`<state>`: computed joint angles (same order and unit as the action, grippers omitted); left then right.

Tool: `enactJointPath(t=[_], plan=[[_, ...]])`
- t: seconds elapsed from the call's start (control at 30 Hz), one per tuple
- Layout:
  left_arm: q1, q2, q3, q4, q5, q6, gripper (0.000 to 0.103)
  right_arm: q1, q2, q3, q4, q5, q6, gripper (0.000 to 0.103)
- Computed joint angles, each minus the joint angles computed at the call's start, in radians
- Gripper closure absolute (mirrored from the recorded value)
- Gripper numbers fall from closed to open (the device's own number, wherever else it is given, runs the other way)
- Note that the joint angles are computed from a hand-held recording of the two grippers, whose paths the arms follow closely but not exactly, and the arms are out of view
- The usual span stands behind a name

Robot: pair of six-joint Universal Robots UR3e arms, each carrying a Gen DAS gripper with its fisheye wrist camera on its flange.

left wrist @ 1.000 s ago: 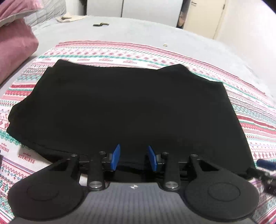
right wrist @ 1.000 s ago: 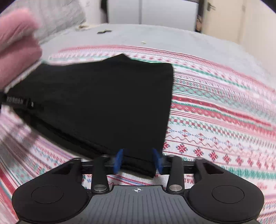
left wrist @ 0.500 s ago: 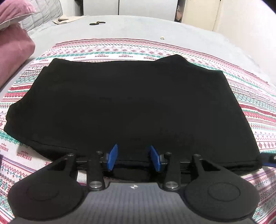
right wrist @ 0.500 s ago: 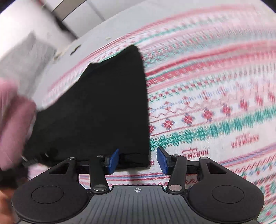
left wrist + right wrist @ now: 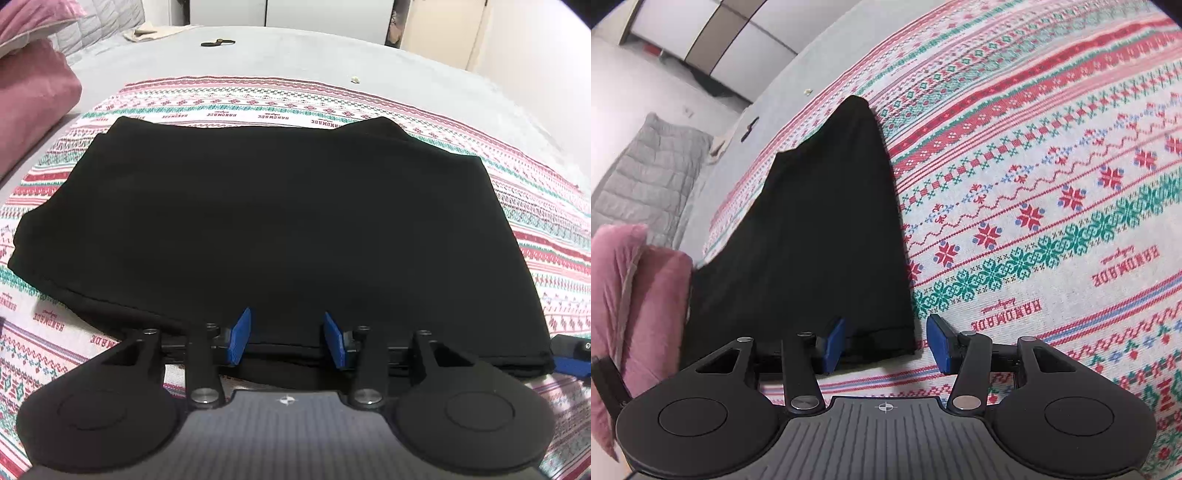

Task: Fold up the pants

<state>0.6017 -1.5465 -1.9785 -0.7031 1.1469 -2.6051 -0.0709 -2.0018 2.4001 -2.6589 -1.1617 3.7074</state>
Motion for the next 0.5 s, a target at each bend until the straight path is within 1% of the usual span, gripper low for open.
enactJointPath(t=[0.13, 0.2, 0.3, 0.33, 0.5], plan=[[-0.022, -0.014, 0.013, 0.008, 0.032, -0.032, 0.034, -0.054, -0.001, 0.044, -0.053, 0.073, 0.044, 0.055], [-0.030, -0.023, 0.017, 0.017, 0.042, -0.055, 0.034, -0.027, 0.034, 0.024, -0.067, 0.048, 0.041, 0.055], [-0.032, -0.041, 0.011, 0.050, 0.046, -0.066, 0.034, 0.044, 0.085, -0.032, -0.062, -0.029, 0.024, 0.055], [-0.032, -0.043, 0.006, 0.060, 0.047, -0.063, 0.034, 0.045, 0.083, -0.031, -0.061, -0.030, 0.023, 0.055], [-0.027, -0.034, -0.010, 0.070, 0.039, -0.079, 0.034, -0.019, 0.056, 0.044, -0.129, 0.048, 0.044, 0.054]])
